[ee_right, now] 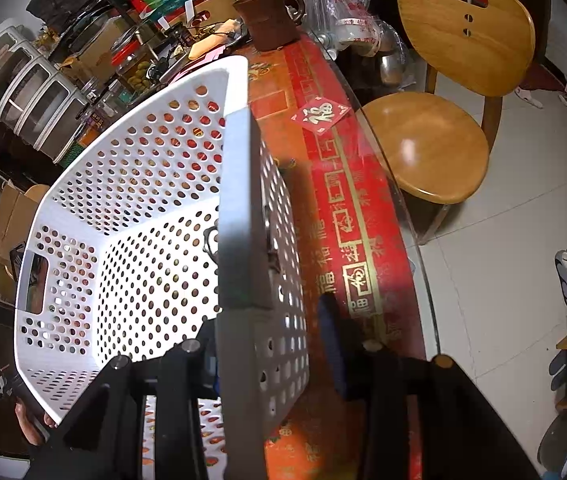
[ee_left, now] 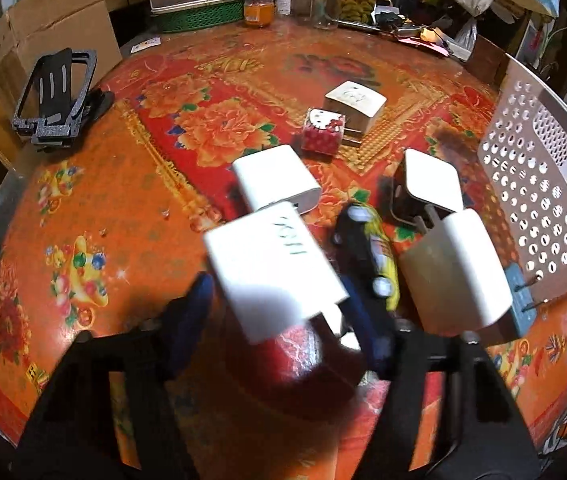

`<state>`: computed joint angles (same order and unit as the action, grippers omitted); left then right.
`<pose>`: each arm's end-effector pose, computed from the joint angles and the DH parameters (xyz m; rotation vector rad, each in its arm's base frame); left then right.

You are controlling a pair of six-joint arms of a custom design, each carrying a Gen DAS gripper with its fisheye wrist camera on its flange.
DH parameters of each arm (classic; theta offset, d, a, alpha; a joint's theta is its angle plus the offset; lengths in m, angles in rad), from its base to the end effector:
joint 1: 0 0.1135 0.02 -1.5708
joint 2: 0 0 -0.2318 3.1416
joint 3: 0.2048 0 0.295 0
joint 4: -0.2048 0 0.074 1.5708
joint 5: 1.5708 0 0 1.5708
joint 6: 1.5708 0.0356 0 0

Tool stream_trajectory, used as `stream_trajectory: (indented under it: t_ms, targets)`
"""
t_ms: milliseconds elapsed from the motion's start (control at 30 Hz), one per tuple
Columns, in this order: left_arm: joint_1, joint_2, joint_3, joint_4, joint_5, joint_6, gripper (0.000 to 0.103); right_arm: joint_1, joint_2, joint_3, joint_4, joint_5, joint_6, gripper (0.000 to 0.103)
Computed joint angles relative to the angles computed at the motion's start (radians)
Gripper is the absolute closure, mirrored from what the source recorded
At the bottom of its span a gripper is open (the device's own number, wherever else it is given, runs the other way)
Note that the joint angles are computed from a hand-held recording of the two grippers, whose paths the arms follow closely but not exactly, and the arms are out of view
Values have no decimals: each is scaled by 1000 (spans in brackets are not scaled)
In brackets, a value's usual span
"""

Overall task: Organize rigid objects
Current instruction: 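Grasp the white QR-labeled adapter with the left tool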

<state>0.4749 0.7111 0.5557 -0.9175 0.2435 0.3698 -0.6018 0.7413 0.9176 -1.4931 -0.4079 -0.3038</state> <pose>0.1737 0.0796 0.1840 -0.0556 2.5914 -0.0192 0.1314 -0.0731 0.2765 0.3323 2.6968 0.3534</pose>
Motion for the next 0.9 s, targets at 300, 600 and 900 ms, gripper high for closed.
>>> stream_trajectory:
  t_ms: [300,600,900]
  targets:
    - [7,0,-13,32,-5,0,48,5,1,1,2,4,-2,67]
    - [63,-108,24,-27,22,14,54,3,15,6,-12,-17,-13,81]
    - [-44,-134,175,-143,13,-60,54,-6,21,7,-9,-27,-18,81]
